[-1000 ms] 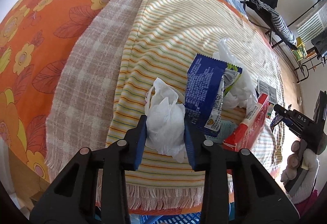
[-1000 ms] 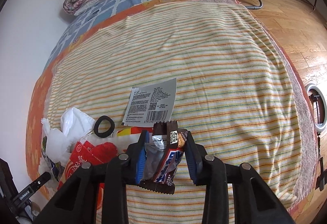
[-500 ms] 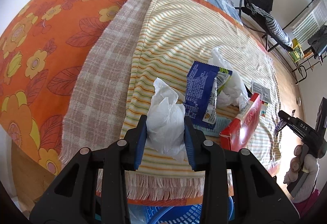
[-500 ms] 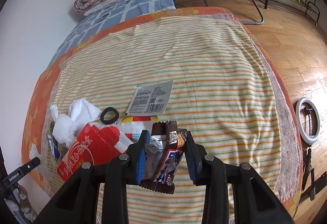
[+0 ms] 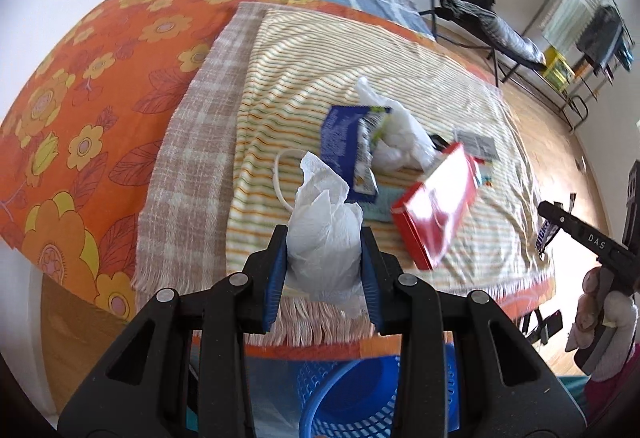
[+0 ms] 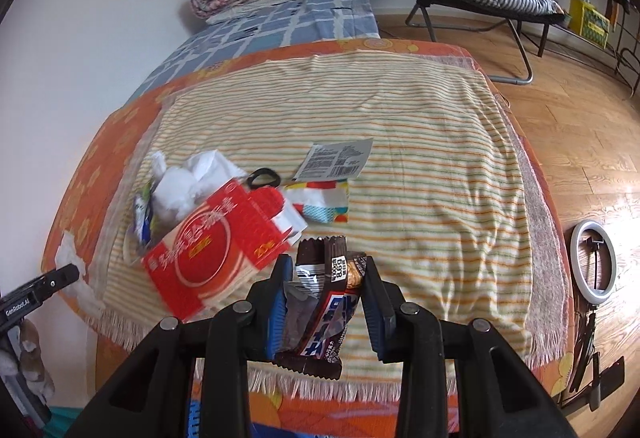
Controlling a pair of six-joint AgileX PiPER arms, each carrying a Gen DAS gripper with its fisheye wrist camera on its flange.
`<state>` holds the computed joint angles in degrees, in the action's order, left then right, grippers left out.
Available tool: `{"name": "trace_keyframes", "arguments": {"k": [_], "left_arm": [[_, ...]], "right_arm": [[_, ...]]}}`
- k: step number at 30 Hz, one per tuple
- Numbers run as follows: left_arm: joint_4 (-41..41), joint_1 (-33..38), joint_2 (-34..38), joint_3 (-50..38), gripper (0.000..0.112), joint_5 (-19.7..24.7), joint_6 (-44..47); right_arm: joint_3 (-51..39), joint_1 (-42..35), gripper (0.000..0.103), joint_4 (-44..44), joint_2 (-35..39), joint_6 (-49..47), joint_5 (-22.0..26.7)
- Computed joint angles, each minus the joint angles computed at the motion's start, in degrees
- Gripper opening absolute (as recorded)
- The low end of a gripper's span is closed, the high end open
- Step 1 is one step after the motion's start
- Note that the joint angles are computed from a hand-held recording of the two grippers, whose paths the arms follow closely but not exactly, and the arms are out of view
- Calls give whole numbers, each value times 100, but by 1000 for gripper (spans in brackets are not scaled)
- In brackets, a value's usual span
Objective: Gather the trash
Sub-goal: 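Carry the tissue and chocolate wrapper in both tools over the blue basket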
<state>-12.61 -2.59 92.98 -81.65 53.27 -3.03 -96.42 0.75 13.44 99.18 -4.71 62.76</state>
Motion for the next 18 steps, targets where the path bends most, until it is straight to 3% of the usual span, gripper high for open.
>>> {"name": "trace_keyframes", "arguments": {"k": [18], "left_arm": [[-112, -1032, -1426, 2090, 34, -321, 116]], "right_arm": [[2522, 331, 35, 323, -2109, -551, -228]]}}
